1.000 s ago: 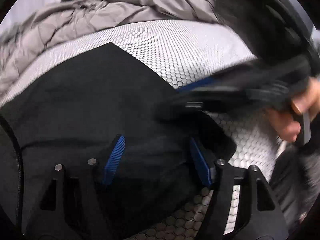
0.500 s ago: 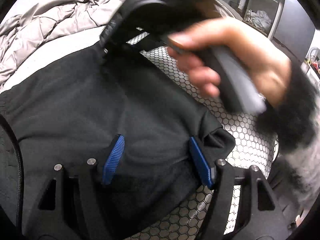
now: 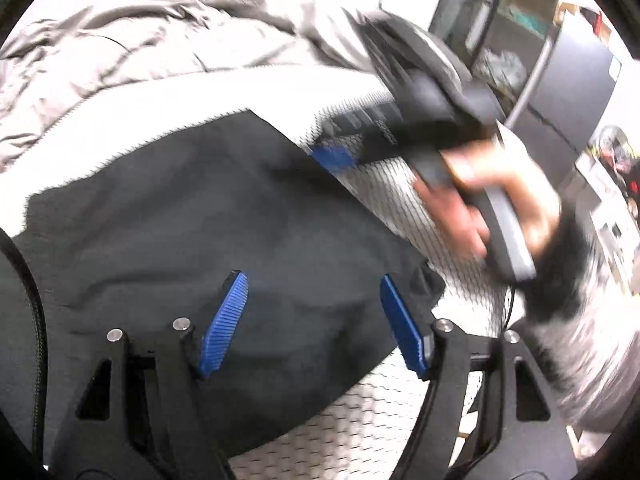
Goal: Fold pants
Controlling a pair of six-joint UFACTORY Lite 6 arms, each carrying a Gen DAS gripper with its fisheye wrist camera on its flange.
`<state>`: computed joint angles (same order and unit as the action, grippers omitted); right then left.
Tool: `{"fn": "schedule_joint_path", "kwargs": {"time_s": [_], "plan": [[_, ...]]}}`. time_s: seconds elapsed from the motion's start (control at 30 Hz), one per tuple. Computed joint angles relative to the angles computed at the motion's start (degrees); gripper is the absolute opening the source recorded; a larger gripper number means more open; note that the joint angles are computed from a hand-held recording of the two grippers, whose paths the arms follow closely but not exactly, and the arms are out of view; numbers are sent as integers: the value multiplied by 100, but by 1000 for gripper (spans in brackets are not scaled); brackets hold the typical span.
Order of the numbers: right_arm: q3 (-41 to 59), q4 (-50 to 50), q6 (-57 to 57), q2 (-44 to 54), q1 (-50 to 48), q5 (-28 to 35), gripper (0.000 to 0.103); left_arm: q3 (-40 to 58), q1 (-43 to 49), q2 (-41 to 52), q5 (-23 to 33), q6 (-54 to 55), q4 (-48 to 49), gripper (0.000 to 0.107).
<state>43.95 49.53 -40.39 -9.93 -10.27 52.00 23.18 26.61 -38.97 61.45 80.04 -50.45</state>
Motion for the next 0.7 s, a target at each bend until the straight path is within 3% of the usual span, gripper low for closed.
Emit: {"fn": "schedule_joint_path", "kwargs": {"time_s": [0.03,0.1,0.17,0.23,0.3,0.43,0.5,0.57,0.7], "plan": [[-254,19,-24,-272,46,-48,42,123,332,165,28,230,-111,71],[-545,-66,-54,-632,233,-288,23,332,530,565,-228,327,-226,71],[-552,15,-45,-622,455,-730,21,710,663,1360,-653,375,-366,71],[-299,-519,631,-355,901,-1256,22,962,794,1876,-963,341,-437,71],[-170,-982,1056,-439,1022,-1219,25,1177,870,2326,-1211,427,-559,71],[-378,-2674,1972,-1912,1447,-1149,32,1172,1093,2309,-1218,851,-611,71],[-644,-2676,1690,-2749,1271,-631,42,968,1049,2052,-1214,1055,-627,71],[-851,-2738,1771,-3187,1535,-367,42,858,686,1998,-1425,1134,-610,71],[-1295,-2570,2205,-3458,2864,-585,42,323,73,1496,-2057,919,-360,71]]}}
